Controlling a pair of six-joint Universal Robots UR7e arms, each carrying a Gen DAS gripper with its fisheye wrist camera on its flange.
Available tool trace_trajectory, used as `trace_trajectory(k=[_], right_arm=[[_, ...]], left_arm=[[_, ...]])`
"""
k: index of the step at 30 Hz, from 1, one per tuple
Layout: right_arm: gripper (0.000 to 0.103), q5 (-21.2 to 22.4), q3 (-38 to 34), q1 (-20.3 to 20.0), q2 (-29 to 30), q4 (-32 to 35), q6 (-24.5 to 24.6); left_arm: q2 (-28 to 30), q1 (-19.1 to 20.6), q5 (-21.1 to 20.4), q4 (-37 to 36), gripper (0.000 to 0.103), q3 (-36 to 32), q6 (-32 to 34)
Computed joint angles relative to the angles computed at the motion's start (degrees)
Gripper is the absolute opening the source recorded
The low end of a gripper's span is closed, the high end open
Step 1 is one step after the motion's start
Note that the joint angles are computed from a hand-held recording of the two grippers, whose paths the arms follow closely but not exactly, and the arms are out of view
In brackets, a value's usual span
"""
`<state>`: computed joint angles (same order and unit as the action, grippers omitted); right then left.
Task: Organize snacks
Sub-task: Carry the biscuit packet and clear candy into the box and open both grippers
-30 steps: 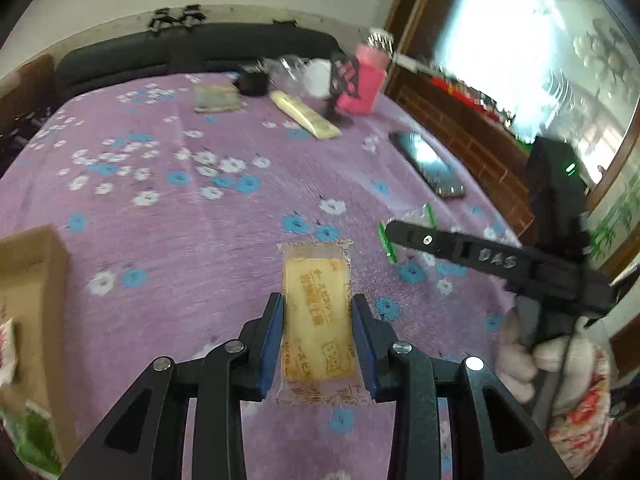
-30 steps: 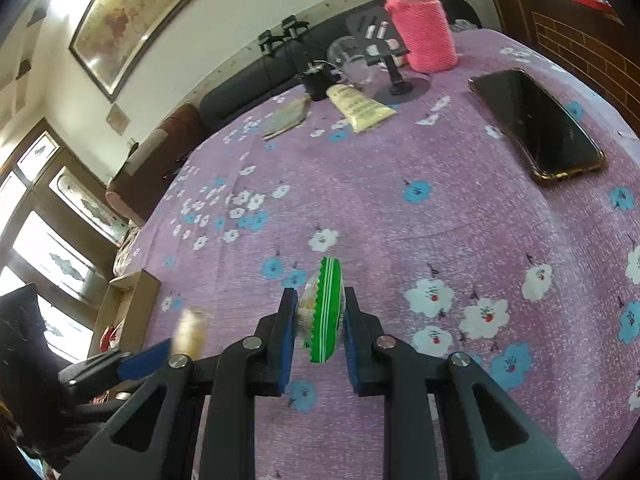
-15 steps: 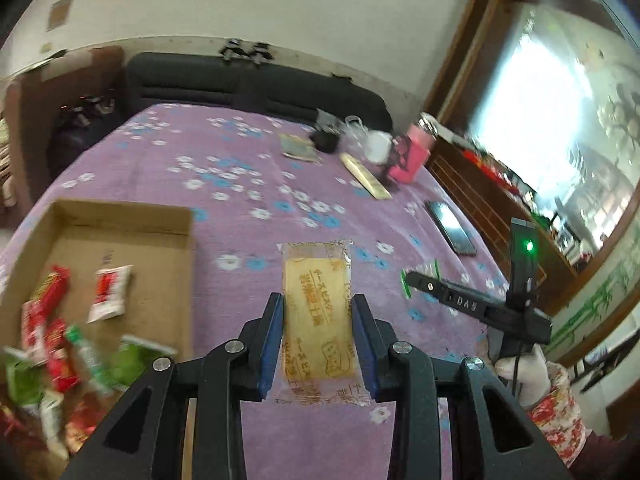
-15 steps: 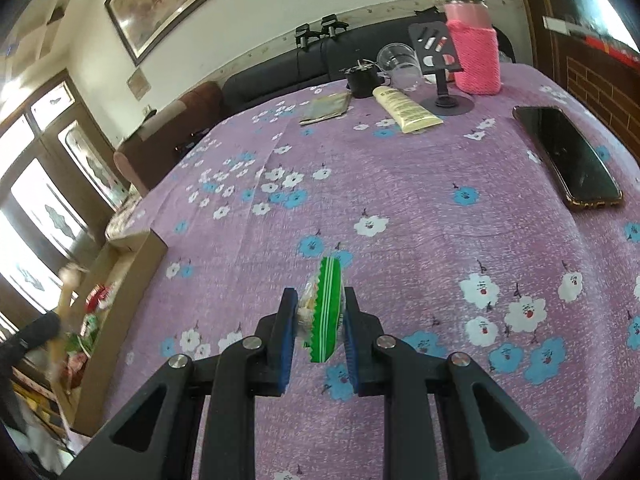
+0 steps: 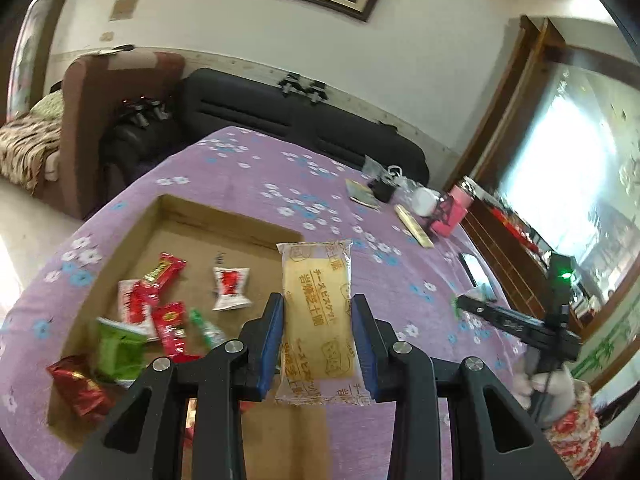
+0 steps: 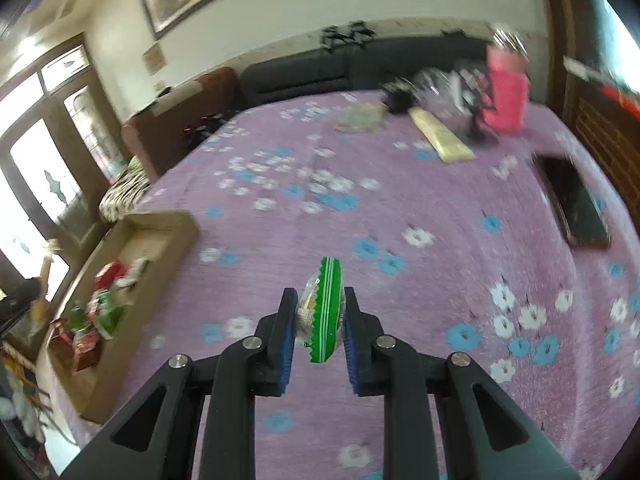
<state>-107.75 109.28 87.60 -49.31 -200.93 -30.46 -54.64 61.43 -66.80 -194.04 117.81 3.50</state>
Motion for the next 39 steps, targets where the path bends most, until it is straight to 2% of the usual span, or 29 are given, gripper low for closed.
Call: trace_trajectory(k=[9, 16, 28, 34, 37, 39], right_arm=[[0.021, 0.98, -2.92, 8.14, 3.85, 4.99, -2.06], [0.021, -0.83, -9.53, 12.07, 11.28, 10.15, -2.78], [0.021, -7.49, -23.45, 13.32, 22.64, 17.61, -2.89], [0.021, -9.60, -28.70, 12.61, 25.73, 21.22, -1.78], [0.021, -9.56, -29.88, 12.21, 26.39, 22.31, -1.14], [0.021, -9.31, -30.23, 12.00, 26.59, 22.92, -0.87]], left_arm=[[-2.90, 3.06, -0.27, -2.47, 0.036, 2.13, -1.51], [-3.70, 5.50, 0.08, -1.89, 0.036, 2.04, -2.33], [0.66, 7.50, 3.94, 6.62, 0.036, -6.60, -0.71], [3.38, 7.67, 5.83, 10.51, 0.036, -10.92, -0.85], [3.94, 7.43, 6.80, 10.38, 0.039, -11.49, -0.40], [4.12, 7.23, 7.33, 9.89, 0.050, -11.49, -0.15]])
